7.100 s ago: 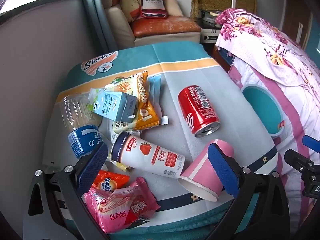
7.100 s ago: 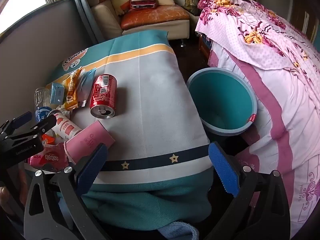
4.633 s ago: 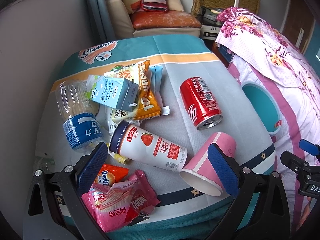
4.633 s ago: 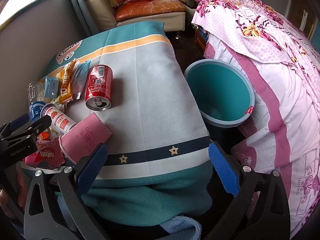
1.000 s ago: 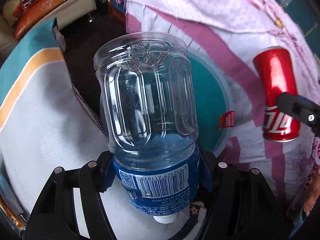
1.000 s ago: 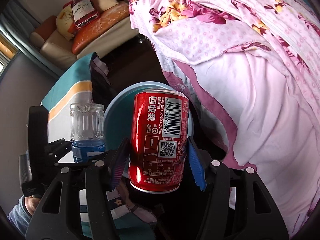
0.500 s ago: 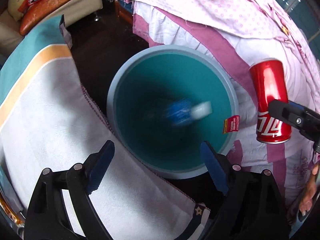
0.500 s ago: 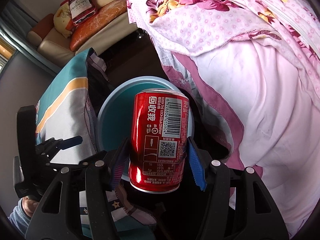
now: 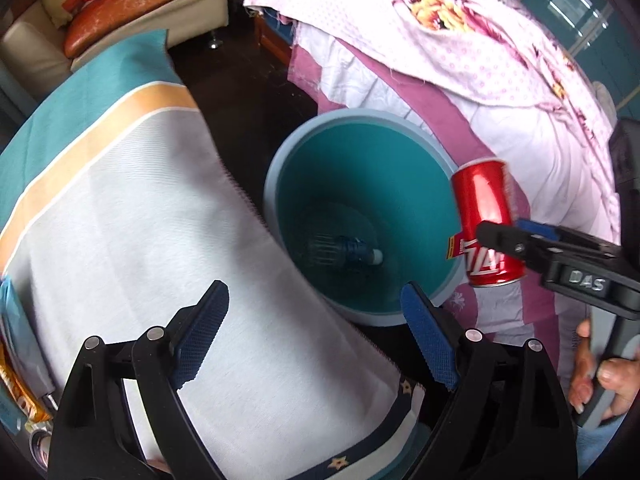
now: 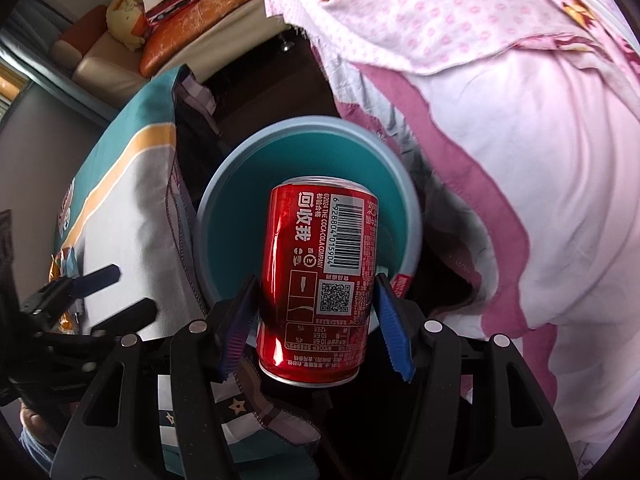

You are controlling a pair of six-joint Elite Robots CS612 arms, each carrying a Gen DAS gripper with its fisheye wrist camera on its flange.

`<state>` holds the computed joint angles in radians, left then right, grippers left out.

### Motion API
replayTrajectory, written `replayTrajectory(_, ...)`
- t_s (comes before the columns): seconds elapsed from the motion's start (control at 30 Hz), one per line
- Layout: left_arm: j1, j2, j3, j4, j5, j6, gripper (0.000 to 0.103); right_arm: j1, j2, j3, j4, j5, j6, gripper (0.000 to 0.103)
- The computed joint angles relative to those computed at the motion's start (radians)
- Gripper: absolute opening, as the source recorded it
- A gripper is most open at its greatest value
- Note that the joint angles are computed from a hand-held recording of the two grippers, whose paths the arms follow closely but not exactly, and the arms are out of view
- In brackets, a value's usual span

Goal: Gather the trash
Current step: 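Carry bottle and can over the teal bin and open both tools to drop them, then grasp the milk carton with the left tool while the right tool grasps the pink cup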

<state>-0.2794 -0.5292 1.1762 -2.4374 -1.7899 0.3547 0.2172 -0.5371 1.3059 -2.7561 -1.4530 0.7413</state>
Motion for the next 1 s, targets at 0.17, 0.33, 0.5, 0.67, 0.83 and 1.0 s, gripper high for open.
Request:
replayTrajectory(0.17,0.02,-0.025,0.026,-0.021,-0.026,-0.006,0.089,0.01,-0.002,-0.012,0.02,-0.01,0.001,0.069)
replayTrajectory(0.33,0.035,-0.052,0.062,-0.056,-0.039,0.001,0.089,0.023,-0.017,-0.014,0.039,-0.034,-0.003,0.074)
replayTrajectory(0.5,0.06,-0.083,0.106,-0.098,-0.045,0.013,0.09,0.044,-0.03,-0.023,0.074,-0.055,-0.015,0.077)
replayTrajectory(0.67,0.098,-0.105,0.139,-0.129,-0.054,0.015,0.09,0.071,-0.034,-0.039,0.099,-0.058,-0.03,0.078)
replayTrajectory(0.83,0.141,-0.122,0.171,-0.164,-0.038,0.031,0.09,0.106,-0.023,-0.086,0.155,-0.051,-0.061,0.079)
replayTrajectory(1.0,0.187,-0.127,0.181,-0.181,-0.04,0.026,0.09,0.142,0.001,-0.153,0.214,-0.027,-0.096,0.079)
